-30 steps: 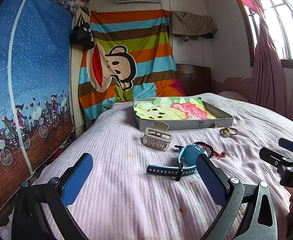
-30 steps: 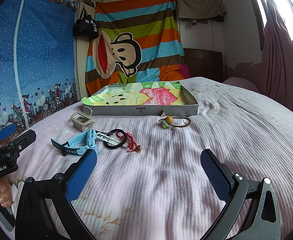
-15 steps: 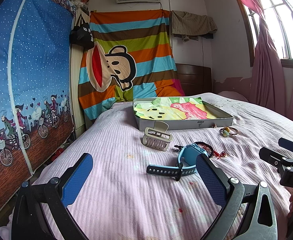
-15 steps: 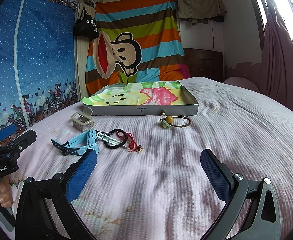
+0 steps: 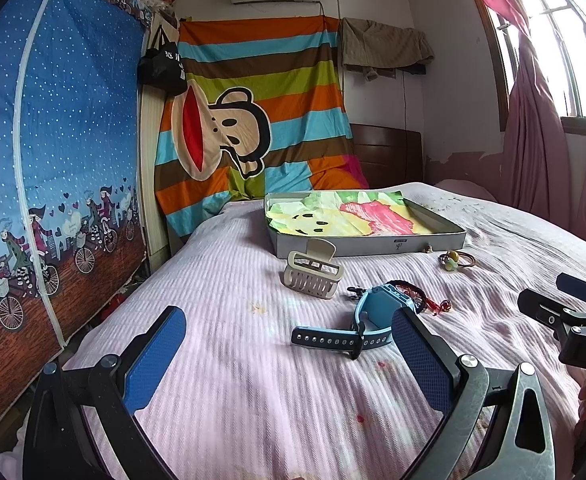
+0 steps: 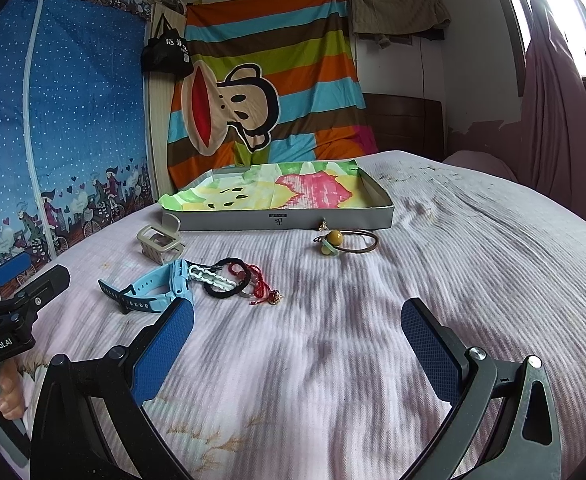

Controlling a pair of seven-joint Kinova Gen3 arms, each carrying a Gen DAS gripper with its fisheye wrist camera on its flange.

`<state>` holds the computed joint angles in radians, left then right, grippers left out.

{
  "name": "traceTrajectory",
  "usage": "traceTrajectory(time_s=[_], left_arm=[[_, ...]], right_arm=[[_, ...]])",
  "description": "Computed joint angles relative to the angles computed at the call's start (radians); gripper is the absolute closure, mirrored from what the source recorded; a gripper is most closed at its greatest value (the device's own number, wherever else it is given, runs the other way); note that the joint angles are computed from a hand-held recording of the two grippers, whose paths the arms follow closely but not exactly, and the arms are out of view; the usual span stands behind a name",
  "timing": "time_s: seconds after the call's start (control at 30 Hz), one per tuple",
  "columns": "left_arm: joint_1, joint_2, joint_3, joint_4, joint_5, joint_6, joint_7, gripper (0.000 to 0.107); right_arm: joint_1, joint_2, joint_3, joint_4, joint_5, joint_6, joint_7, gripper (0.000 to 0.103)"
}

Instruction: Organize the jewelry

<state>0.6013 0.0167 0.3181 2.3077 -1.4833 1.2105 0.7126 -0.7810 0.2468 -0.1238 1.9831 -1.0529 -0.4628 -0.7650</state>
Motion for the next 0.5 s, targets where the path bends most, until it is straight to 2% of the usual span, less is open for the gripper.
traceTrajectory(time_s=[0.13, 0.27, 0.43, 0.5], left_arm=[[-0.015, -0.020, -0.009, 0.013, -0.021, -0.044, 0.002, 0.004], [-0.047, -0.046, -0.025, 0.023, -0.067, -0.132, 0.008, 0.004], [-0.090, -0.079, -0.036, 0.014, -0.092, -0.241, -0.060, 0.004], [-0.112, -0.090, -0.049, 0.004, -0.088, -0.304, -0.105, 0.005]], right_arm=[[0.007, -0.002, 0.003, -0.002, 0.004, 0.015, -0.007, 0.001], [0.008, 0.000, 0.014, -0.018, -0.007, 0.044, 0.011, 0.001], [0.019, 0.003, 0.038, -0.047, 0.028, 0.113, 0.010, 0.001], [0.011, 0.007, 0.066, -0.066, 0.010, 0.151, 0.034, 0.001]])
